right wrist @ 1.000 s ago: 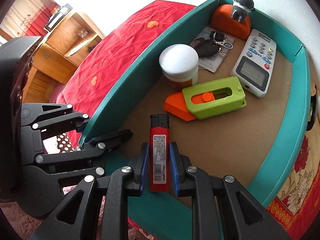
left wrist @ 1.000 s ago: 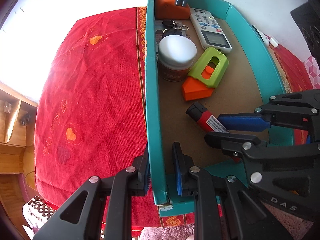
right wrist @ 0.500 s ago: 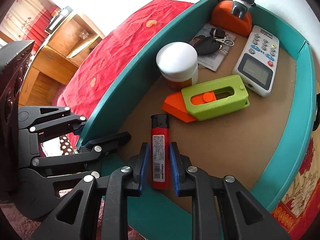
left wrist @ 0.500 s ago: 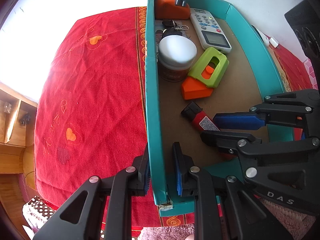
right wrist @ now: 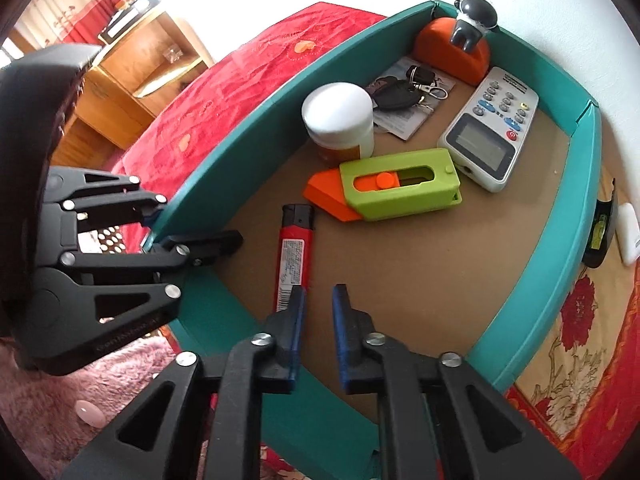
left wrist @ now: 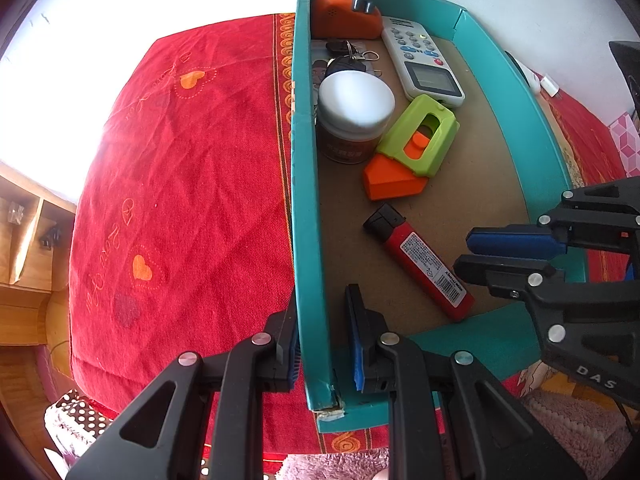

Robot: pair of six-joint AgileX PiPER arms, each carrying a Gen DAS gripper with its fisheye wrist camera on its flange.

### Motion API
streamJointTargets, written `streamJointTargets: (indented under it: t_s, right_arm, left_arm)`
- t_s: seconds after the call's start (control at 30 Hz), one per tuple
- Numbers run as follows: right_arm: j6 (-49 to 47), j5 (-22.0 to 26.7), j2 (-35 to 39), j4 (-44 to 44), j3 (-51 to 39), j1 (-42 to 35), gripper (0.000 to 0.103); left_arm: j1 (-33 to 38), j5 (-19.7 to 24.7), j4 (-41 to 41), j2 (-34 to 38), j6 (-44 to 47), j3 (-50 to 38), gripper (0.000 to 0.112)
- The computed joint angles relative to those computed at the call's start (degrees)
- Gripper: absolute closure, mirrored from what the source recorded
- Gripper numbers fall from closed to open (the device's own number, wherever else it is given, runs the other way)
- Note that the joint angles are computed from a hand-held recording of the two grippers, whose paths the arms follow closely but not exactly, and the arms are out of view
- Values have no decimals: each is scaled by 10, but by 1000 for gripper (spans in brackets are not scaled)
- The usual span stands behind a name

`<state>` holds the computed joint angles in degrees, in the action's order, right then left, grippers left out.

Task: Organize objects
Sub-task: 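Carry the red lighter into the tray and open the right gripper, then move the right gripper to the black pouch and grasp it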

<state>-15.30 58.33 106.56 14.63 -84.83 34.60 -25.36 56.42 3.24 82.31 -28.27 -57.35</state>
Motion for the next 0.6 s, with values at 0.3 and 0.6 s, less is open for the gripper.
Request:
streamJointTargets:
  t_s: [0.3, 0.6]
  right_arm:
    - [-22, -8, 15, 47, -5, 1, 93]
    - [-5, -18, -34, 42, 14, -9, 86]
  left_arm:
    - [-3, 0, 3, -2, -7, 3, 95]
    - [-4, -1, 3, -4, -8, 5, 95]
